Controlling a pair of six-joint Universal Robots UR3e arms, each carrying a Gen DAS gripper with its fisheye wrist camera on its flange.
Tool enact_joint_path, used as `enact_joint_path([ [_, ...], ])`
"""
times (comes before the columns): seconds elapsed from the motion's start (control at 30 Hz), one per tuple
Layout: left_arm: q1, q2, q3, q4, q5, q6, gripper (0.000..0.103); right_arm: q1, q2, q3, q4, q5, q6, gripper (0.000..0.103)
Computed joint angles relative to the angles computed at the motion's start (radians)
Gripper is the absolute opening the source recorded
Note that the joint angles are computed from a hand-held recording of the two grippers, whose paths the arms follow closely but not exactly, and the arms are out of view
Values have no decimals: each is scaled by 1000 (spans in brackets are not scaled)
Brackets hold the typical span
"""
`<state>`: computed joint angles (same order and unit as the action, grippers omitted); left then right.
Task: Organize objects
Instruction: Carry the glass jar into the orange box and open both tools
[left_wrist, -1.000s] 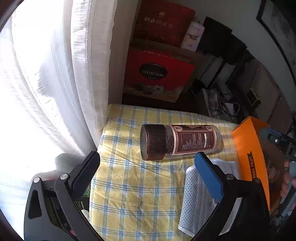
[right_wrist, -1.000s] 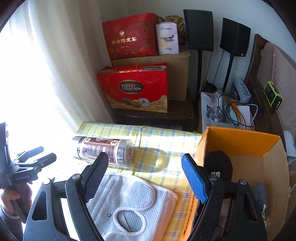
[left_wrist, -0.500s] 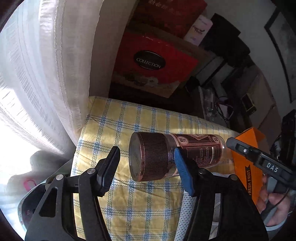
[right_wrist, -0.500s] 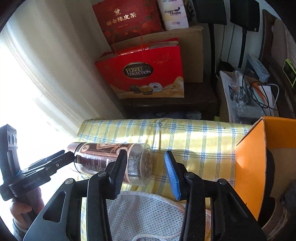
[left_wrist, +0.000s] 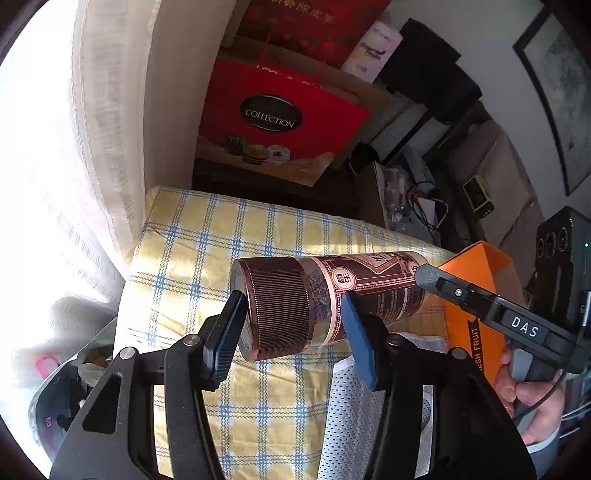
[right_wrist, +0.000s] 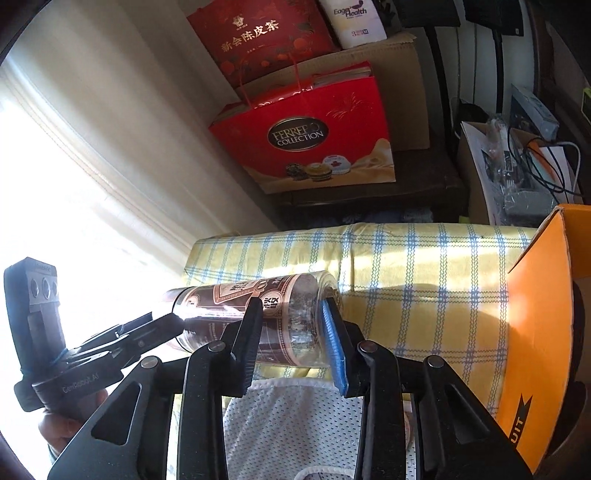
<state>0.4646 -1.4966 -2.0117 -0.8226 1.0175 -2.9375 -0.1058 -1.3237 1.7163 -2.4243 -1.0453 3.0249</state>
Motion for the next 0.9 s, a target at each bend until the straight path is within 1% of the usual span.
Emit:
enact_joint_path([
  [0.23,-57,95,73,-70,-9,-48,49,-64,-167,20,80,21,-48,34],
  [0.43,-181,89,193,-99,30,-117,49,-186,-307,14,233,74,-124,34],
  [0.53,-254,66,238,-81,51,-165,49,-267,-375,20,306,106,-175,34],
  [0.67,-369,10,311,-55,92,-238,50,-392,-460,20,436,143,-276,34],
  [0.9,-603,-183,509,-2,186,-357,51,-653,-547,-16,650,205,-467,34],
])
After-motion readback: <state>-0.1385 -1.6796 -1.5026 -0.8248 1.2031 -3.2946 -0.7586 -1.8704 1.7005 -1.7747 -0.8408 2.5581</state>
